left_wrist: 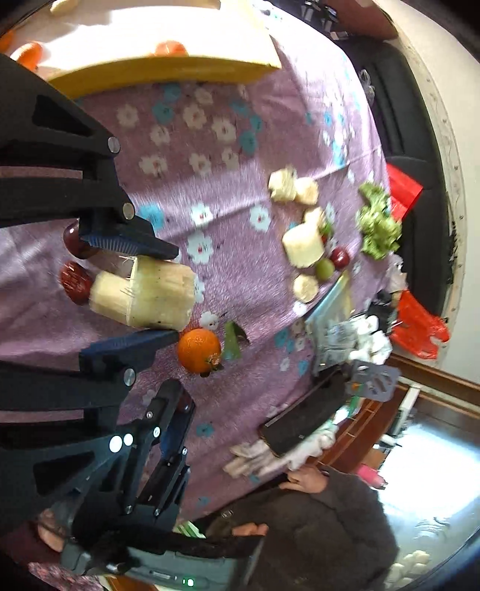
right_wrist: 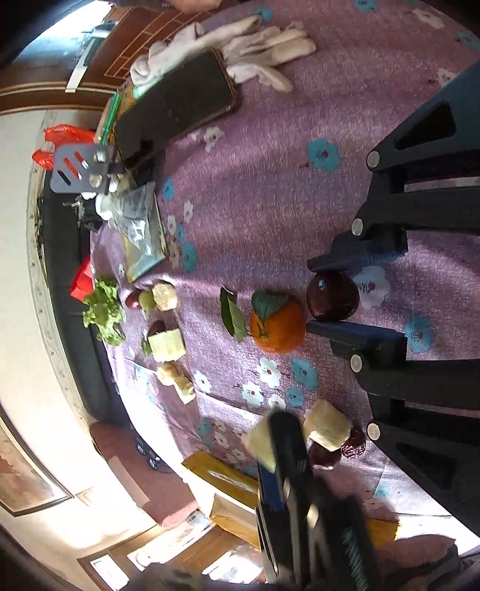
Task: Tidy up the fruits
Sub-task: 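Grasp a dark red plum with the right tool while the left tool grasps a cheese chunk, then carry the plum and cheese chunk into the yellow tray and open both tools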
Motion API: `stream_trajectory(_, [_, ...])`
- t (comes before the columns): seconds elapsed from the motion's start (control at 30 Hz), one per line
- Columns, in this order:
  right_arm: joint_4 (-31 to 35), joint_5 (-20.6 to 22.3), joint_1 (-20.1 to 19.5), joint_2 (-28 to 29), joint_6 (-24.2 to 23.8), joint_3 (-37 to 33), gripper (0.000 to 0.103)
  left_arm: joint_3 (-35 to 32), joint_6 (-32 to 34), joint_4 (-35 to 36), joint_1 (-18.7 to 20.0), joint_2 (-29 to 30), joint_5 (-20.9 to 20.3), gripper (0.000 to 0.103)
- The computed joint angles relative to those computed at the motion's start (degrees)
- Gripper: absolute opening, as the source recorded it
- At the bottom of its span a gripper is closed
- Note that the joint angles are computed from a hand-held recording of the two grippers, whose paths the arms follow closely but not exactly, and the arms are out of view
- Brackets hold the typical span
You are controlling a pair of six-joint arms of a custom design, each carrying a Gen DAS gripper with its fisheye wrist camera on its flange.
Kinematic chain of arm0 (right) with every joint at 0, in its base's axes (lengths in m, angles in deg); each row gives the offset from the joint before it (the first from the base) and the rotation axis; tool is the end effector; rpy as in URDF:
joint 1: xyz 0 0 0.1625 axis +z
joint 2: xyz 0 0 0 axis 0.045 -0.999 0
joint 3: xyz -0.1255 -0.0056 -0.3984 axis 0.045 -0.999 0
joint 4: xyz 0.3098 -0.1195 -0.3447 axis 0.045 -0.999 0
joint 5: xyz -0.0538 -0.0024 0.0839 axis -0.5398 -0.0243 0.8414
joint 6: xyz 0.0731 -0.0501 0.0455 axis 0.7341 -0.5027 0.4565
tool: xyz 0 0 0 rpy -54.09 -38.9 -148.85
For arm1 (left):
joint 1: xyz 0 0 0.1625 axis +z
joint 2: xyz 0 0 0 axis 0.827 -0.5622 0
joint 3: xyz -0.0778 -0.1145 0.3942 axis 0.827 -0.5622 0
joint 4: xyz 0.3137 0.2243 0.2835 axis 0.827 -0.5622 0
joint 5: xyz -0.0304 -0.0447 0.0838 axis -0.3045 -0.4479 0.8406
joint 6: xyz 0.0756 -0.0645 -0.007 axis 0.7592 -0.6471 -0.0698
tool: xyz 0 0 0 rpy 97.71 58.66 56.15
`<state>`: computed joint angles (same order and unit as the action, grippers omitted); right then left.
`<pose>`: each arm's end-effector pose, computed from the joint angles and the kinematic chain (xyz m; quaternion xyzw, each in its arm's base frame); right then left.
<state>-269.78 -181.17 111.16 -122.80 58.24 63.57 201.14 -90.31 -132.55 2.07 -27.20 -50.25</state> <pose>0.2864 -0.4570 0.0160 0.1728 -0.9186 0.2594 0.2430 -0.0822 -0.4817 0.2788 0.2121 0.9281 -0.2069 0.2254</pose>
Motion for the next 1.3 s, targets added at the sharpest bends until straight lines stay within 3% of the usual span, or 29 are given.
stream_trajectory(0.23, [1.5, 0.0, 4.5, -3.8, 0.9, 2.0, 0.028, 2.4, -4.2, 4.6, -2.0, -14.9, 1.3, 0.037])
stream_trajectory(0.47, [5.2, -1.1, 13.5, -2.0, 0.9, -2.7, 0.029, 3.7, -6.0, 16.8, -7.6, -33.5, 13.8, 0.038])
stream_trajectory(0.57, [7.8, -1.6, 18.1, 0.9, 0.8, -6.8, 0.029, 3.1, -5.4, 20.6, -7.6, -38.0, 18.5, 0.038])
stream_trajectory(0.7, [13.8, 2.5, 22.3, 5.1, 2.0, -13.8, 0.029, 0.9, -3.2, 19.2, -2.0, -37.9, 20.1, 0.038])
stream_trajectory(0.87, [21.3, 8.7, 24.0, 12.7, 4.8, -24.3, 0.029, 0.2, 2.9, 11.2, 5.6, -34.8, 20.1, 0.038])
stream_trajectory(1.03, [25.8, 7.7, 23.4, 20.3, 6.9, -29.7, 0.030, -1.0, 5.1, 6.7, 13.0, -31.7, 14.8, 0.038])
stream_trajectory(1.3, [27.4, 7.7, 20.5, 26.7, 8.6, -32.7, 0.030, -2.2, 4.5, 5.7, 16.6, -27.2, 11.9, 0.038])
